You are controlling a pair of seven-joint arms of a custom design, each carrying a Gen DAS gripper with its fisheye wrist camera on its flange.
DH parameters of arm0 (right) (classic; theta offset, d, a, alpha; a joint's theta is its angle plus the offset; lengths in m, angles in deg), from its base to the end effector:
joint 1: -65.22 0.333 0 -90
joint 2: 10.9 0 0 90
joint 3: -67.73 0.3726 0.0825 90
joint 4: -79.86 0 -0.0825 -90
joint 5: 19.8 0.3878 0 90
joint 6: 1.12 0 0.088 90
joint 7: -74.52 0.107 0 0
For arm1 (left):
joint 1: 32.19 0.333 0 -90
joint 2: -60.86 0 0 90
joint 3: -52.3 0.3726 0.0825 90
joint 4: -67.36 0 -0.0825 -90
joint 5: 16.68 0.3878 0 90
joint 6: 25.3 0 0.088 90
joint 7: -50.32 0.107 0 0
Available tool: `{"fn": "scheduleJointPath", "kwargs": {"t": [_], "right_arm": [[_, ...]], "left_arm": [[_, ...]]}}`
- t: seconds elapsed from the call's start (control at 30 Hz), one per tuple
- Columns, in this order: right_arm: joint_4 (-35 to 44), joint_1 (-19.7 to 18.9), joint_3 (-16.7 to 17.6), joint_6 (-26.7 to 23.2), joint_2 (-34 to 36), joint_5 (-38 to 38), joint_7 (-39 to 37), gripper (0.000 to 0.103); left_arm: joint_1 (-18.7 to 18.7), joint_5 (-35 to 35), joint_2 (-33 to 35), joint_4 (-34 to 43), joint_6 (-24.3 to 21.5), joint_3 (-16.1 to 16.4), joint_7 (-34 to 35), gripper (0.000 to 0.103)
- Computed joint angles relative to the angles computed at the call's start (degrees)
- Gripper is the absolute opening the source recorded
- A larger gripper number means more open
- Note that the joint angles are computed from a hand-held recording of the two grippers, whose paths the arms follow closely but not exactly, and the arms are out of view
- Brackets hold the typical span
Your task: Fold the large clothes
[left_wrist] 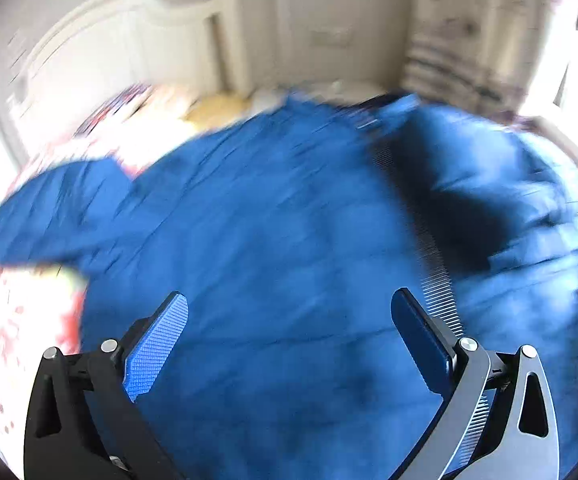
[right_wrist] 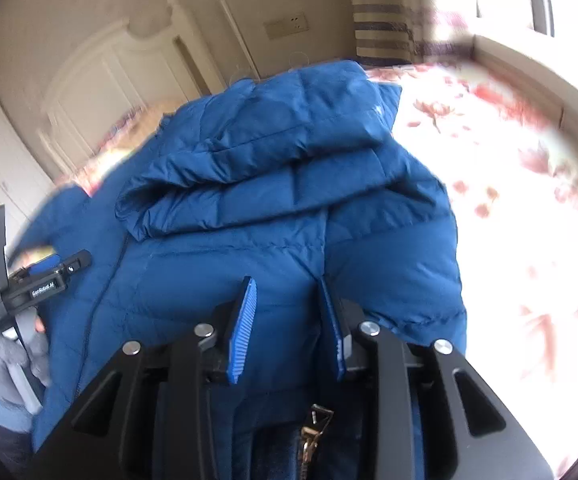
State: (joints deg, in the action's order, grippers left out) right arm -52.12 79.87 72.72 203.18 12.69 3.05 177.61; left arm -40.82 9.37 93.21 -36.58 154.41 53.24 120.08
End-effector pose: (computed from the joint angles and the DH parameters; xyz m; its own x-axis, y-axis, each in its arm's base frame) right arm 0.5726 0.1493 0.3132 -0.1866 -0.9184 -0.3489 -0.6600 0.3802 -0.6479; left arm 0.7157 -0.1375 0.3566 -0.2068 -0.9751 -0.0800 -0.7010 0.2047 -0.6831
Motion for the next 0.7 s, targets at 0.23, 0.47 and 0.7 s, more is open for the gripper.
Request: {"fn": "scheduleJointPath", "kwargs": {"t": [0.23,0.47,0.7], "right_arm": [[-4.0,-6.0,3.7,9.1,0.8,-6.3,10.5,0.021],[-3.0,-4.8,2.4,8.7,1.2,-6.9,11.1,0.021],[-3.2,-5.1,2.5,9.7,1.5,-8.4,12.7,0.023]], "left_arm": [[2.6,26.9,4.9,12.1,-7.7,-15.4,-4.1,0.094],[-2.7,27.9,15.8,28.4,-21.2,-20.3,9.5,0.062],[14.5,8.0,16.2,22.2,-12.0,-37.9,18.6,0.027]]}}
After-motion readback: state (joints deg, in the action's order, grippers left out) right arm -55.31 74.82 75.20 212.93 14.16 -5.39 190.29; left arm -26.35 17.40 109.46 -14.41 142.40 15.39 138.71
